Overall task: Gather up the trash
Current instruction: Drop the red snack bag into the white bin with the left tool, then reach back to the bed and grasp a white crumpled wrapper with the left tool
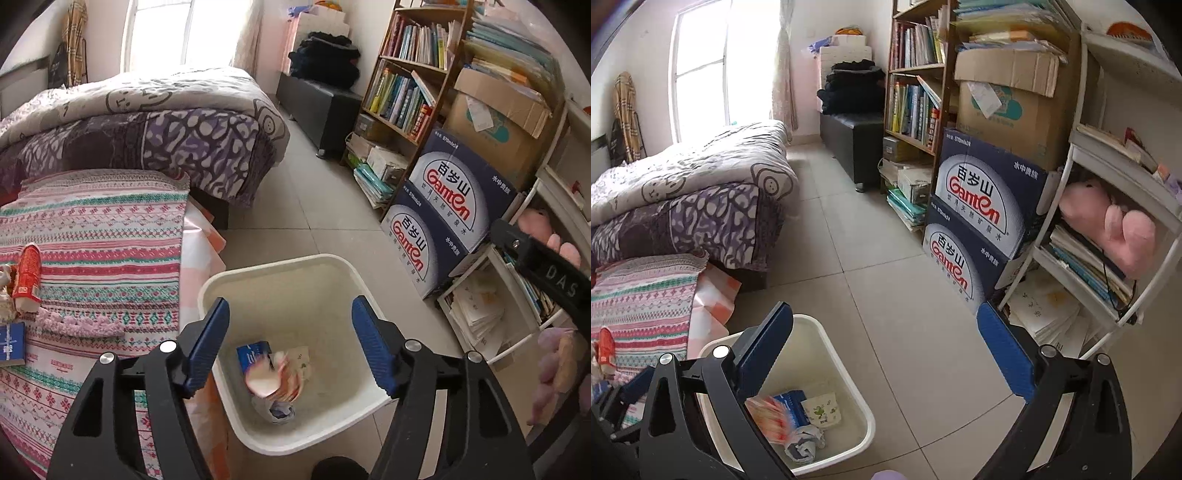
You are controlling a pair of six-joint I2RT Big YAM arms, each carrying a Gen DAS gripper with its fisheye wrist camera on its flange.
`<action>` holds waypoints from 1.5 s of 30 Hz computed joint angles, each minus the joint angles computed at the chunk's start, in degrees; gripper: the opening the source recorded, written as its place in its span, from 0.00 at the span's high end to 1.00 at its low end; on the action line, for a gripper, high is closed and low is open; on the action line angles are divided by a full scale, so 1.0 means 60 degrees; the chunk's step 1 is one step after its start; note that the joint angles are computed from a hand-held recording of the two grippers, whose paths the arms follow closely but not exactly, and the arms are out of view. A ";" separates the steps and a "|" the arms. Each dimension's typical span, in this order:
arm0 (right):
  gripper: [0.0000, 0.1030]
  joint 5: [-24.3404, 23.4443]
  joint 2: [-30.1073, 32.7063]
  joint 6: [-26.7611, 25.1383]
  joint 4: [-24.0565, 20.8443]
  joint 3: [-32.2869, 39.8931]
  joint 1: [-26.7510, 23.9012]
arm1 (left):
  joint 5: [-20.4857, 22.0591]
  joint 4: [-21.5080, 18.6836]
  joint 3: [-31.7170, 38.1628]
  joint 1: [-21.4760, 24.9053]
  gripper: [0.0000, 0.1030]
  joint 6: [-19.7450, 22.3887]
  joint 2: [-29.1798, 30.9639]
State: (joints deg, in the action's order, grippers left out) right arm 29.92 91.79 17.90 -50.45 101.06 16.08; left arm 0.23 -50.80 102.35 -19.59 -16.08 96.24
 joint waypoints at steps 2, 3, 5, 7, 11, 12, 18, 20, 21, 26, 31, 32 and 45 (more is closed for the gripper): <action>0.07 0.0218 0.0013 -0.0217 0.0111 0.0005 0.0141 | -0.0085 -0.0018 -0.0001 0.0026 0.34 0.0025 -0.0046; 0.07 0.0303 0.0025 -0.0285 0.0148 0.0013 0.0208 | -0.0159 -0.0015 -0.0025 0.0039 0.33 0.0039 -0.0082; 0.07 0.0476 0.0047 -0.0467 0.0242 0.0030 0.0356 | -0.0309 -0.0008 -0.0082 0.0085 0.32 0.0071 -0.0153; 0.07 0.0599 0.0087 -0.0571 0.0290 0.0076 0.0477 | -0.0516 -0.0031 -0.0137 0.0155 0.29 0.0068 -0.0233; 0.07 0.0768 0.0200 -0.0766 0.0370 0.0194 0.0704 | -0.0725 -0.0119 -0.0206 0.0375 0.28 -0.0025 -0.0348; 0.07 0.0775 0.0236 -0.0791 0.0377 0.0232 0.0763 | -0.0772 -0.0140 -0.0238 0.0428 0.27 -0.0038 -0.0384; 0.07 0.0630 0.0530 -0.0710 0.0139 0.0605 0.1104 | -0.1128 -0.0289 -0.0461 0.0858 0.22 -0.0191 -0.0600; 0.07 0.0598 0.0656 -0.0722 0.0066 0.0763 0.1247 | -0.1215 -0.0345 -0.0518 0.0966 0.21 -0.0214 -0.0655; 0.07 0.0613 0.0703 -0.0731 0.0039 0.0818 0.1321 | -0.1263 -0.0355 -0.0559 0.1010 0.21 -0.0221 -0.0686; 0.07 0.0603 0.0974 -0.0684 -0.0191 0.1178 0.1631 | -0.1635 -0.0565 -0.0689 0.1371 0.19 -0.0254 -0.0819; 0.07 0.0357 0.1395 -0.0468 -0.0714 0.1732 0.1858 | -0.1984 -0.0862 -0.0813 0.1878 0.14 -0.0245 -0.0876; 0.07 0.0288 0.1489 -0.0406 -0.0840 0.1861 0.1898 | -0.2047 -0.1002 -0.0811 0.2023 0.14 -0.0265 -0.0856; 0.07 -0.0727 0.2883 0.0130 -0.1970 0.3631 0.2613 | -0.2703 -0.1775 -0.0903 0.3886 0.14 -0.0009 -0.0666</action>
State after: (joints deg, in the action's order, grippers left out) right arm 25.56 109.09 18.67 -62.27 122.84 31.76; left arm -15.99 -61.45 96.93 3.73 -16.14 92.25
